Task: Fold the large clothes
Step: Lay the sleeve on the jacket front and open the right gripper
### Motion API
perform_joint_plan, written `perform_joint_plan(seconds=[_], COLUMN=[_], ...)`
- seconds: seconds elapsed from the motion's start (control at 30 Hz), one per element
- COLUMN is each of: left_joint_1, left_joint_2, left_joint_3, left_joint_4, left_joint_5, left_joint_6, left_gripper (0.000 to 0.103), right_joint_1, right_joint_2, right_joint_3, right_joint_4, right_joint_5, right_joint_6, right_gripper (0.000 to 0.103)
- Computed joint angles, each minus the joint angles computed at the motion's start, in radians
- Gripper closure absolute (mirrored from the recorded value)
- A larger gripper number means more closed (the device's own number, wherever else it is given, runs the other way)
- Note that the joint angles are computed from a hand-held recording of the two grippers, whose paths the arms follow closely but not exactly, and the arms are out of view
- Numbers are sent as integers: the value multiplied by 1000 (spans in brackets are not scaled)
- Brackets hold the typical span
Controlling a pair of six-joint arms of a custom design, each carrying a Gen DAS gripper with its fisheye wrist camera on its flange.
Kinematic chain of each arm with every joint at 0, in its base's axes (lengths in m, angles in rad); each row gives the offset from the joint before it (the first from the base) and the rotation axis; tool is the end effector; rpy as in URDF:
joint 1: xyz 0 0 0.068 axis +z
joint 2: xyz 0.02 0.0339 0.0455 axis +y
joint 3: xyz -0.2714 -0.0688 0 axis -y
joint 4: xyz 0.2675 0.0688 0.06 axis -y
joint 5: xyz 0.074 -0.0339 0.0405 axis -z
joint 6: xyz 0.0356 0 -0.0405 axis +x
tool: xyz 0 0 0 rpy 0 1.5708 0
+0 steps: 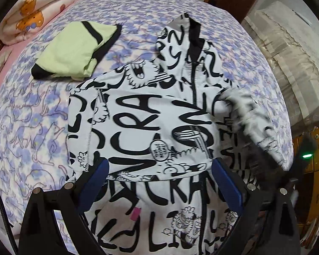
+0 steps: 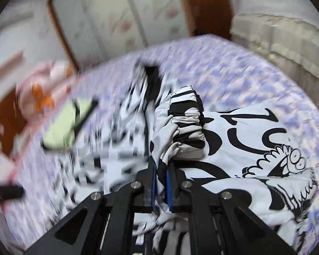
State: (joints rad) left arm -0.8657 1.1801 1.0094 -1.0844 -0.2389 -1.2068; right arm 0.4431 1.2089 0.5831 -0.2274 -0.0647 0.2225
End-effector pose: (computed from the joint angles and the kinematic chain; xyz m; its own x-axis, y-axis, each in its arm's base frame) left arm 0.1517 -0.1652 0.2749 -0.8663 -0.3830 -0.3207 -0.3292 0.9206 -0.2101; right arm 0.2230 0.1084 0.1767 -0.7667 -0.1201 -0.6306 -0.3046 0.9328 0.1926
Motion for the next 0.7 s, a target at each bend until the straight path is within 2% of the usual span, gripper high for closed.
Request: perform_joint_plan(seconds=[0.1,0.23,0.3,0.37,0.6,0.7], left_joint_1=[27,57,58,60,82,97], left_joint_2=[-36,-51,-49,-53,-108,-113], left_joint_3=[-48,-104,-114,-128,-171,-194], left_joint_4=[19,57,60,61,54,83], left_joint_5=[37,99,105,112,139,165], left_joint_6=[6,33,38,40,44,56], left_gripper=[7,7,7,7,7,7], right_joint_1=[73,149,148,130,152,168], right_joint_2=[110,193,192,184,184,155], right_joint_3=[2,4,-7,-3,36,24], right_joint_4=[-8,-39,-40,-52,-65,-70], right_joint_5=[4,44,16,-39,-106,-112], right_joint_6=[57,107,116,115,131,144], right_gripper=[95,88,81,68,65,64])
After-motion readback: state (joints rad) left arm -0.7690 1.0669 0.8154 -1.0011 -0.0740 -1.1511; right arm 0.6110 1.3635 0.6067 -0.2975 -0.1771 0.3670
